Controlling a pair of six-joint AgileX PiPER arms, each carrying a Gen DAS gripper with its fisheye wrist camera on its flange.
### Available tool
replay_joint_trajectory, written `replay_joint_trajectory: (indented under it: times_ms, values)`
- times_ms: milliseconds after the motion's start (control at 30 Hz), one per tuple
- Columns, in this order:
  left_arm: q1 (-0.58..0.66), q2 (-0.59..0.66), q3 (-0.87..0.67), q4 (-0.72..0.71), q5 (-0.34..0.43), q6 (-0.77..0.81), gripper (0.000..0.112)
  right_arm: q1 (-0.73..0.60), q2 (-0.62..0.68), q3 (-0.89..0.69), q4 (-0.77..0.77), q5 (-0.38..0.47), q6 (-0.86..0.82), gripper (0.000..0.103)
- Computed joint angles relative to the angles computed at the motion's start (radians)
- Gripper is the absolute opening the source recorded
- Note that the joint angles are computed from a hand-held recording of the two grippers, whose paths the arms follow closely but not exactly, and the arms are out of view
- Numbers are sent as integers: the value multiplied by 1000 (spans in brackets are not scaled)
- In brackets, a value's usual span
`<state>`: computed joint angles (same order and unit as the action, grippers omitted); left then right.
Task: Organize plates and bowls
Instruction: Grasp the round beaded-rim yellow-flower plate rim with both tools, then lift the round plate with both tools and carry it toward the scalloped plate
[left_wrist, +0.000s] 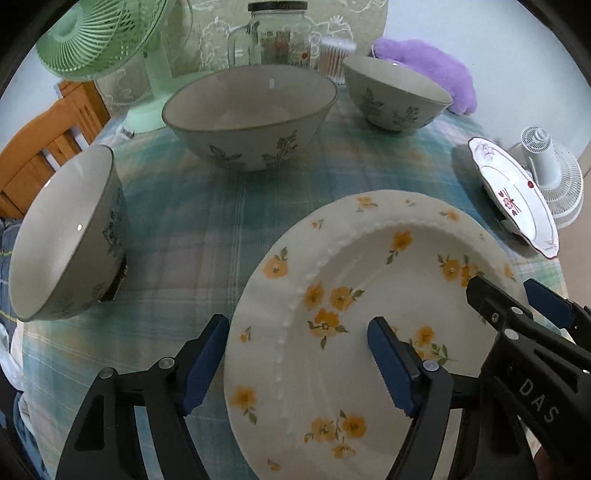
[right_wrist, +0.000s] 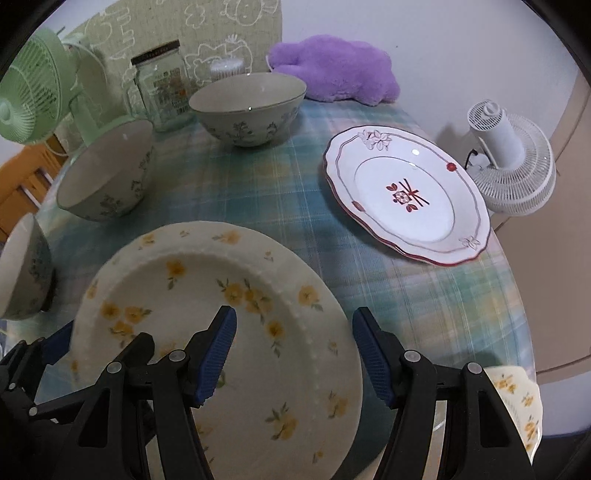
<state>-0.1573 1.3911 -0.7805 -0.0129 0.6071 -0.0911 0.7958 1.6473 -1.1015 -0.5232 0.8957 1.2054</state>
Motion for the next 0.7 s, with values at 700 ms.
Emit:
replay_joint_trajectory:
  times_ms: [700]
  values:
    - [-26,-8,8,35,2,-11,75,-43,-5,38,35,-47,-80,57]
